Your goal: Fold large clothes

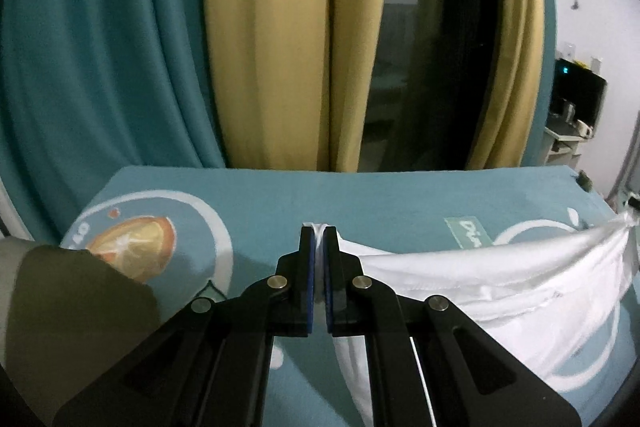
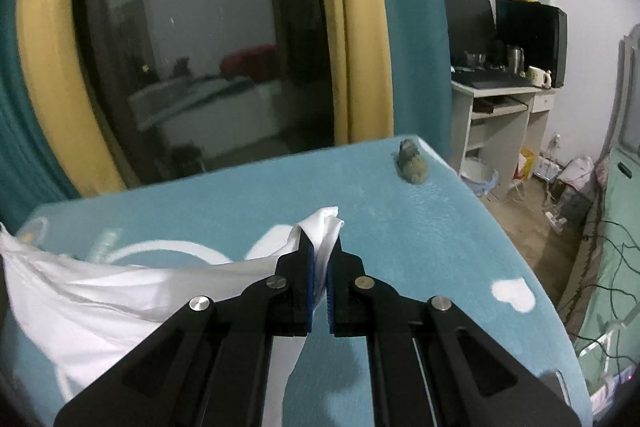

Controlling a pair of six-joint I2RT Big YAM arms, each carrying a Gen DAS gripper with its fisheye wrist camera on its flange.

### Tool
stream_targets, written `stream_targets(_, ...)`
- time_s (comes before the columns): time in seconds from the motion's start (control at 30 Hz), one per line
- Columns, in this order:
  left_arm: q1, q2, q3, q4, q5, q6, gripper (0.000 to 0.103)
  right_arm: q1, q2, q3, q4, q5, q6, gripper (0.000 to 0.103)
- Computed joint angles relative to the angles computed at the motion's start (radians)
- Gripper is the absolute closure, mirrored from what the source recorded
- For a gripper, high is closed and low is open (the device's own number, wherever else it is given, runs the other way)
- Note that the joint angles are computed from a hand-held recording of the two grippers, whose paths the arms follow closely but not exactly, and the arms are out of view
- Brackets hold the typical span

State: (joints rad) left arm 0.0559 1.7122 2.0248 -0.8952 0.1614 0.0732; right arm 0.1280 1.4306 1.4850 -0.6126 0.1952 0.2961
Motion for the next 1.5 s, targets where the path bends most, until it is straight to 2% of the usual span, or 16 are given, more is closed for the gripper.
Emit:
stream_targets(0.13, -0.023, 0.079, 0.062, -0.025, -0.074, 0.005, 0.098, -0.005, 0.078, 0.066, -0.065, -0.003, 0.020, 0.098)
stream_targets(0.23, -0.018, 0.160, 0.141, -0.114, -0.085, -0.008, 0.097, -0.014, 0.145, 0.129, -0.145, -0.042, 0.067, 0.097)
stream_targets(0.3, -0.013, 0.210, 0.199, -0.196, -0.083, -0.044, 0.094, -0.009, 0.181, 0.164, -0.195, -0.023, 0.058, 0.084)
stream_targets(0.37, -0.010, 0.188, 0.158, -0.168, -0.105, -0.065, 0.075, 0.007, 0.186, 0.164, -0.204, 0.038, 0.035, 0.065)
stream_targets(0.4, -0.007, 0.166, 0.124, -0.142, -0.112, -0.065, 0.056, 0.014, 0.181, 0.157, -0.207, 0.063, 0.031, 0.052)
stream_targets(0.43, -0.003, 0.145, 0.098, -0.117, -0.114, -0.070, 0.041, 0.017, 0.170, 0.146, -0.207, 0.079, 0.036, 0.048)
stream_targets(0.47, 0.005, 0.119, 0.072, -0.093, -0.107, -0.081, 0.038, 0.018, 0.162, 0.140, -0.206, 0.082, 0.043, 0.046)
stream_targets(0.67, 0.035, -0.018, -0.079, -0.043, -0.047, -0.106, 0.037, 0.039, 0.048, 0.070, -0.171, 0.077, 0.093, 0.045)
stream_targets(0.93, 0.045, -0.152, -0.319, -0.082, 0.108, -0.101, 0.037, 0.104, -0.080, -0.106, -0.178, -0.072, 0.191, 0.045)
stream_targets(1.1, 0.023, -0.197, -0.418, -0.074, 0.095, -0.073, 0.037, 0.155, -0.122, -0.211, -0.119, -0.074, 0.233, 0.046)
stream_targets(1.13, 0.017, -0.201, -0.421, -0.078, 0.089, -0.056, 0.038, 0.158, -0.127, -0.215, -0.113, -0.085, 0.237, 0.051)
stream_targets(1.17, 0.014, -0.198, -0.419, -0.082, 0.098, -0.038, 0.038, 0.157, -0.128, -0.216, -0.110, -0.106, 0.243, 0.078)
stream_targets(1.2, 0.010, -0.198, -0.419, -0.084, 0.104, -0.026, 0.046, 0.158, -0.128, -0.217, -0.111, -0.124, 0.253, 0.088)
stream_targets(1.23, 0.004, -0.201, -0.419, -0.092, 0.113, -0.003, 0.076, 0.167, -0.128, -0.219, -0.110, -0.111, 0.252, 0.089)
stream_targets(1.27, -0.003, -0.203, -0.417, -0.108, 0.125, 0.022, 0.091, 0.179, -0.130, -0.221, -0.113, -0.096, 0.246, 0.092)
stream_targets(1.5, -0.010, -0.293, -0.483, -0.075, 0.093, 0.042, 0.099, 0.218, -0.211, -0.276, -0.106, -0.048, 0.238, 0.096)
